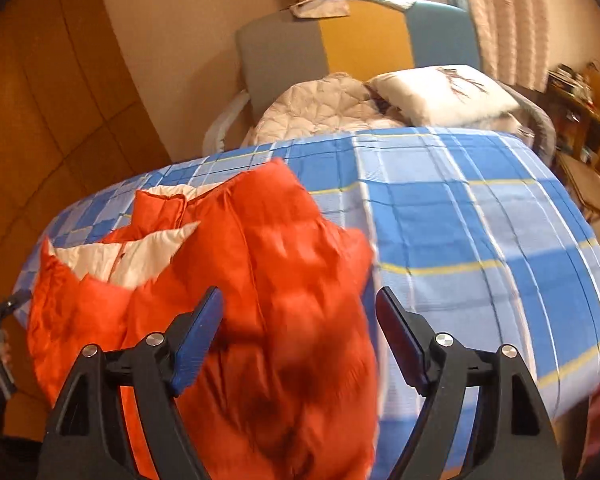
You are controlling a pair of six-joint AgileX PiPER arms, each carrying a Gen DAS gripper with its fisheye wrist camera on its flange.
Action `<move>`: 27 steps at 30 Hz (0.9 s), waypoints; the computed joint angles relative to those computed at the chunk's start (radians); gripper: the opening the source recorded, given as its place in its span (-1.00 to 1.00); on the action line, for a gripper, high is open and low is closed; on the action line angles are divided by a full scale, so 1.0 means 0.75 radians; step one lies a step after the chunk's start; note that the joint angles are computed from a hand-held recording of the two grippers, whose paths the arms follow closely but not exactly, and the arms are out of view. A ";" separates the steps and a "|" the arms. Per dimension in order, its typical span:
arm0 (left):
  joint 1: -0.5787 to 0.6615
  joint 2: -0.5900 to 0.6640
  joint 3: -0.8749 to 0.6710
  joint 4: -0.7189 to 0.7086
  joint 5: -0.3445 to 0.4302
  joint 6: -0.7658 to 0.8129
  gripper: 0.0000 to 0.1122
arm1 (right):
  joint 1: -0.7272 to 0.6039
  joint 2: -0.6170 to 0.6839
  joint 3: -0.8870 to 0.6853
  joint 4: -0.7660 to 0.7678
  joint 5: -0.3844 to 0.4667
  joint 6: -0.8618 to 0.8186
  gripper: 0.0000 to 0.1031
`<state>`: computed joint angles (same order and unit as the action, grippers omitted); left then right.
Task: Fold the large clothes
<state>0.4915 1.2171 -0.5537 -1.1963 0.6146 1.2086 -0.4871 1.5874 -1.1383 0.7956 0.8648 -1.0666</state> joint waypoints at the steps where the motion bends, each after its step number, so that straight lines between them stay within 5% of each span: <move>1: -0.043 0.036 -0.028 -0.005 -0.029 0.003 0.24 | 0.033 0.017 -0.012 -0.024 -0.030 0.014 0.51; 3: -0.117 0.109 -0.087 0.032 -0.055 -0.039 -0.01 | 0.088 0.069 -0.053 -0.072 -0.045 0.042 0.22; 5: -0.188 0.105 -0.089 0.099 -0.121 -0.107 -0.48 | 0.141 0.091 -0.063 -0.159 -0.074 0.073 -0.40; 8: -0.224 0.083 -0.076 0.101 -0.172 -0.115 -0.90 | 0.164 0.048 -0.022 -0.208 -0.125 0.065 -0.79; 17: -0.164 -0.005 -0.140 0.075 -0.180 -0.138 -0.97 | 0.087 -0.082 -0.038 -0.081 -0.162 0.059 -0.92; 22: -0.248 0.132 -0.292 0.097 -0.308 -0.252 -0.98 | 0.189 0.014 -0.140 -0.154 -0.300 0.234 -0.95; 27: -0.338 0.360 -0.499 0.316 -0.419 -0.533 -0.98 | 0.286 0.179 -0.276 -0.299 -0.418 0.481 -0.95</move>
<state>0.2377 1.4870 -0.9281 -0.9595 0.3003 0.8087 -0.2727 1.7219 -1.3452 0.5711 0.5514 -0.7061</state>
